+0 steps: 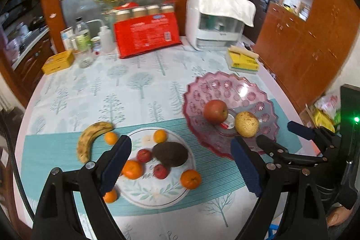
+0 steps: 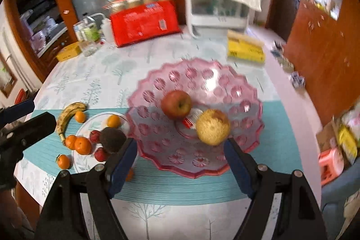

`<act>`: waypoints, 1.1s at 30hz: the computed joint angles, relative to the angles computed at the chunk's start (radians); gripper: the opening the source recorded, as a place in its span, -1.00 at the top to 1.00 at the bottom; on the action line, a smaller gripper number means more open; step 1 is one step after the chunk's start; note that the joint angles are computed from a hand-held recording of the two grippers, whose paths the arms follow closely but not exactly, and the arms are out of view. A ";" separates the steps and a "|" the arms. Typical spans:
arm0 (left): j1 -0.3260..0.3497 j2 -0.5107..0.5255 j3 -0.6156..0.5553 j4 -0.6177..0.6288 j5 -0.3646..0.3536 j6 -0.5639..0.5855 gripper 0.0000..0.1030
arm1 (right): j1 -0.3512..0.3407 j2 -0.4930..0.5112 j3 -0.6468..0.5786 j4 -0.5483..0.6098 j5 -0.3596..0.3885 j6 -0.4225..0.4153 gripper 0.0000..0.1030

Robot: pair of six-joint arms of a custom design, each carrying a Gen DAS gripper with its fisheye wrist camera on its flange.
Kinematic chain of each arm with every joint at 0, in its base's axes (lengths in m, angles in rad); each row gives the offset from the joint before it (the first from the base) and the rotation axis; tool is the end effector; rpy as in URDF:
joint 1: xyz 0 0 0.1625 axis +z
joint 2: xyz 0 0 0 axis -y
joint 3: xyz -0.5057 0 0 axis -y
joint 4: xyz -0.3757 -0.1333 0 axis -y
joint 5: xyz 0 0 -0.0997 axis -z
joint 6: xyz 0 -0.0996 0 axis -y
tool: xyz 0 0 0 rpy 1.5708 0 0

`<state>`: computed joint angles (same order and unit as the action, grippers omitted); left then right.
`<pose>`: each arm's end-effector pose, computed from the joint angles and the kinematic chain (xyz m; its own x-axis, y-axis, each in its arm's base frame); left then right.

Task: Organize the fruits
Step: 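Withdraw both tools from the bowl back over the fruit plate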

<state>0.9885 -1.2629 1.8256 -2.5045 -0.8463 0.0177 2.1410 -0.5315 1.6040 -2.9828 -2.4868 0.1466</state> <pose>-0.1585 -0.6032 0.4106 -0.7484 0.2249 -0.6240 0.5259 0.7745 -0.3516 0.4396 -0.5849 0.0648 -0.7226 0.0107 0.6912 -0.4078 0.8008 -0.4387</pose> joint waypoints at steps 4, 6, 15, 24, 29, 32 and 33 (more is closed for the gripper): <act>-0.002 -0.055 0.028 0.012 0.041 -0.056 -0.72 | 0.027 0.022 -0.015 -0.067 -0.015 -0.088 -0.56; -0.002 -0.083 0.045 0.010 0.074 -0.073 -0.73 | 0.032 0.027 -0.020 -0.078 0.000 -0.098 -0.56; 0.035 -0.167 0.107 0.053 0.185 -0.147 -0.73 | 0.029 0.046 -0.036 -0.064 0.103 -0.098 -0.55; 0.124 -0.186 0.136 0.092 0.171 -0.204 -0.73 | 0.021 0.084 -0.061 -0.012 0.181 -0.117 -0.55; 0.175 -0.172 0.162 0.056 0.153 -0.196 -0.73 | 0.023 0.126 -0.075 -0.002 0.182 -0.188 -0.55; 0.199 -0.155 0.173 0.038 0.151 -0.183 -0.73 | 0.022 0.147 -0.066 -0.029 0.192 -0.223 -0.55; 0.207 -0.149 0.172 0.032 0.147 -0.178 -0.73 | 0.022 0.155 -0.064 -0.046 0.193 -0.232 -0.55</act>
<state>1.1957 -1.4116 1.9974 -2.4726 -0.6989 -0.1607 2.1633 -0.3769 1.5401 -3.0283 -2.2938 -0.0858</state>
